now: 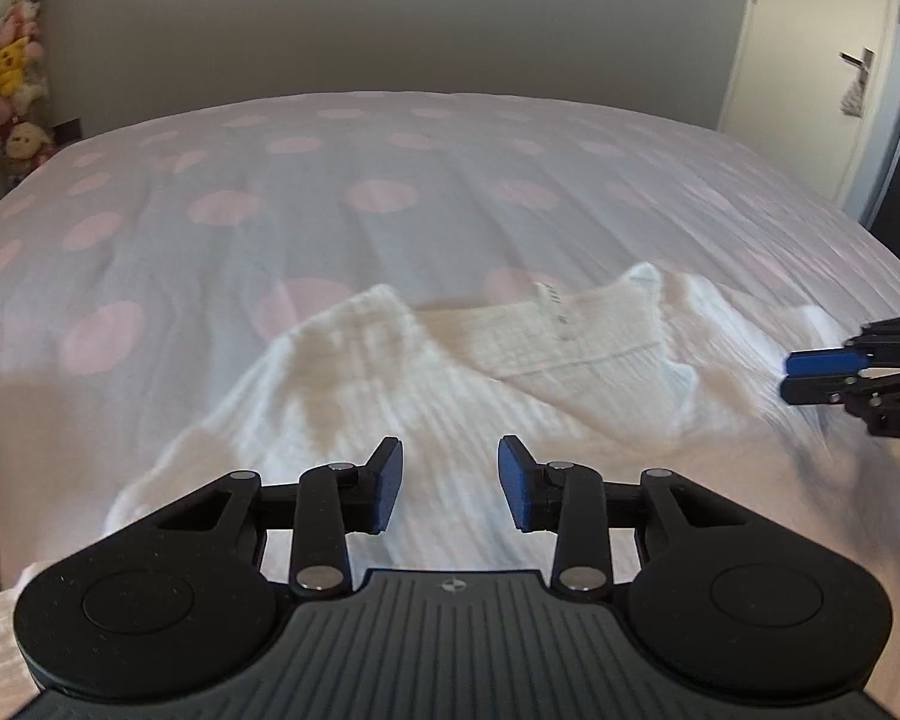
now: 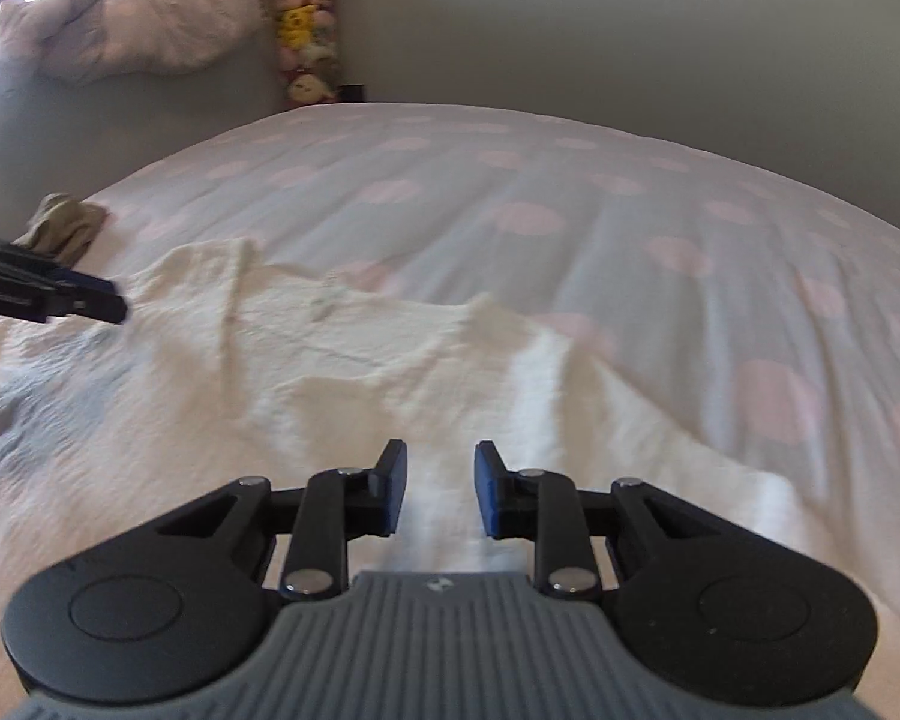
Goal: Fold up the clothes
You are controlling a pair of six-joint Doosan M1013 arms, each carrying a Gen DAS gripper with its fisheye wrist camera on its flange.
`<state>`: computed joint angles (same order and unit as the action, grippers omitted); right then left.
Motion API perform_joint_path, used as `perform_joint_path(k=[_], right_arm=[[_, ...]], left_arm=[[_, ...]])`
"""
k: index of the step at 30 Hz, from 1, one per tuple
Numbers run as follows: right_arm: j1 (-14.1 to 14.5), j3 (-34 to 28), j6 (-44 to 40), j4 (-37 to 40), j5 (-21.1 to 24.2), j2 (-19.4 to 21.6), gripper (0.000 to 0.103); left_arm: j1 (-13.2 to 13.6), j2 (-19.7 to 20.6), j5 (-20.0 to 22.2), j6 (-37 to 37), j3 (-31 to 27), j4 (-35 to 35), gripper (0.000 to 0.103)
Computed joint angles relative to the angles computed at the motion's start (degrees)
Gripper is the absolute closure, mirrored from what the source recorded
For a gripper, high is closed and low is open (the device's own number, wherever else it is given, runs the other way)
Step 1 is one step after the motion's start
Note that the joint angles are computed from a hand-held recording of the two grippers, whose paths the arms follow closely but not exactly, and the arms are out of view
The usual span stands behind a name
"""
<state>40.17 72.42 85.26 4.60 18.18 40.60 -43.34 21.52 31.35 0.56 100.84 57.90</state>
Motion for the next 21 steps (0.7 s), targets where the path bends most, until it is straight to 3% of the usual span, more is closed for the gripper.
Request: perform_joint_path(k=[3, 5, 9, 13, 19, 21], right_arm=[[1.63, -0.74, -7.54, 5.42, 1.92, 0.83, 0.088], [2.0, -2.35, -2.8, 1.07, 3.15, 2.18, 0.09], [1.23, -6.08, 6.51, -4.57, 3.04, 4.64, 0.1], [0.28, -11.86, 15.56, -12.24, 5.27, 7.97, 0.099], [-0.93, -20.76, 21.95, -18.46, 9.91, 12.73, 0.099], [-1.45, -23.51, 21.31, -16.7, 12.09, 14.12, 0.103]], left_arm=[[0.01, 1.78, 1.4, 5.15, -1.85, -4.96, 0.073], [0.06, 2.94, 2.39, 8.09, -3.05, -7.86, 0.073], [1.67, 3.22, 1.38, 3.52, -2.5, -5.38, 0.073], [3.7, 3.71, 0.31, -1.06, -2.55, -2.5, 0.076], [5.68, 5.32, 0.88, -2.93, -4.54, 0.4, 0.084], [6.21, 5.91, 1.0, -3.7, -5.19, 0.87, 0.085]])
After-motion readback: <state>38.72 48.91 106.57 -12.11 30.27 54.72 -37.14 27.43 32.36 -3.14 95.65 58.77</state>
